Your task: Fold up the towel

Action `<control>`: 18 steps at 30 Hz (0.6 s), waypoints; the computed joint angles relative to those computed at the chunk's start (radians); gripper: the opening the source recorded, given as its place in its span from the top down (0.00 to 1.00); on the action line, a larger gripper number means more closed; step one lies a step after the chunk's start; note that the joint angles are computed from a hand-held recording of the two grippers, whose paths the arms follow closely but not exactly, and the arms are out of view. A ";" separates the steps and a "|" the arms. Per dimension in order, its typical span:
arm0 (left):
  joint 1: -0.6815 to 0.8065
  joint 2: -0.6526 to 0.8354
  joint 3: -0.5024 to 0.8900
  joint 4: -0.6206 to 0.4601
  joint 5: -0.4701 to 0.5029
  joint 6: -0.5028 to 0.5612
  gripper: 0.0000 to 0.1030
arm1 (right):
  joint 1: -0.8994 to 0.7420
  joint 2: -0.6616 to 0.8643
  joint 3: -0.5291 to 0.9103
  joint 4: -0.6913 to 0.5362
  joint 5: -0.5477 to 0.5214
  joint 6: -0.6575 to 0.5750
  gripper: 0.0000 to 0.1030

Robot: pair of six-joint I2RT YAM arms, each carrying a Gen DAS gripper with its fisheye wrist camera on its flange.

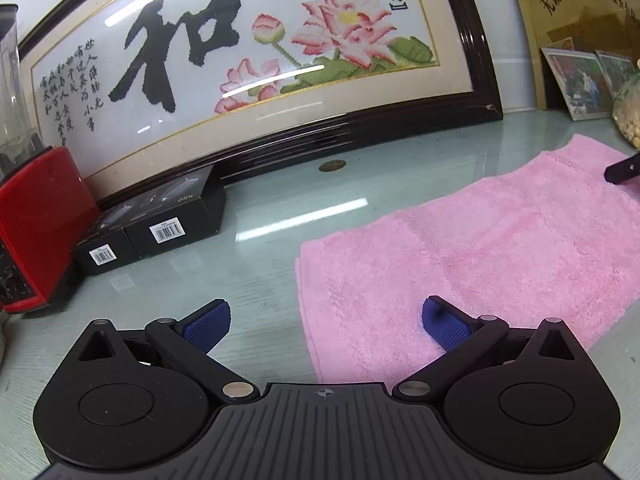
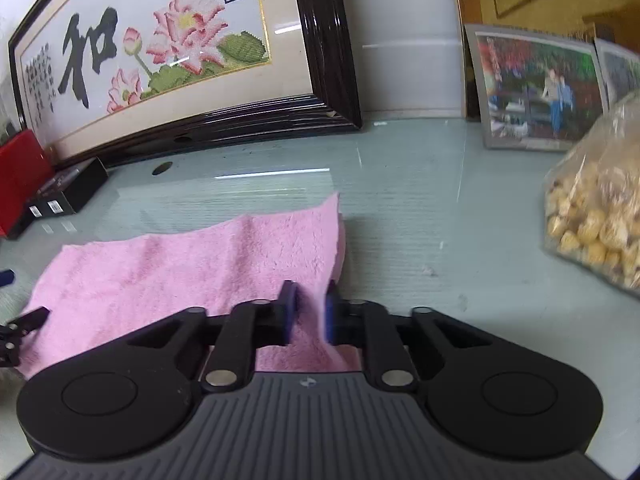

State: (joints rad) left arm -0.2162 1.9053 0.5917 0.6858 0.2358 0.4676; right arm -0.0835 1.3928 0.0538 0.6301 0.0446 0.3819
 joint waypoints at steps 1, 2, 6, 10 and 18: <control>0.005 0.001 0.004 -0.007 0.010 -0.001 0.00 | -0.002 -0.014 -0.007 -0.002 -0.002 0.011 0.91; 0.011 0.001 0.009 -0.017 0.020 -0.003 0.00 | -0.001 -0.058 -0.014 -0.029 -0.006 0.019 0.92; 0.052 0.008 0.034 -0.056 0.076 -0.018 0.00 | 0.015 -0.322 -0.030 -0.218 -0.020 0.044 0.92; 0.109 0.019 0.044 -0.044 0.123 -0.024 0.00 | 0.079 -0.544 0.032 -0.480 -0.009 0.075 0.92; 0.248 0.043 0.086 -0.057 0.298 0.012 0.00 | 0.386 -0.325 0.205 -0.455 0.100 0.228 0.92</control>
State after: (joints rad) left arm 0.0322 1.9480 0.6775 0.6287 0.5334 0.4794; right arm 0.3026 1.0676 0.2591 0.1755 0.1444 0.6095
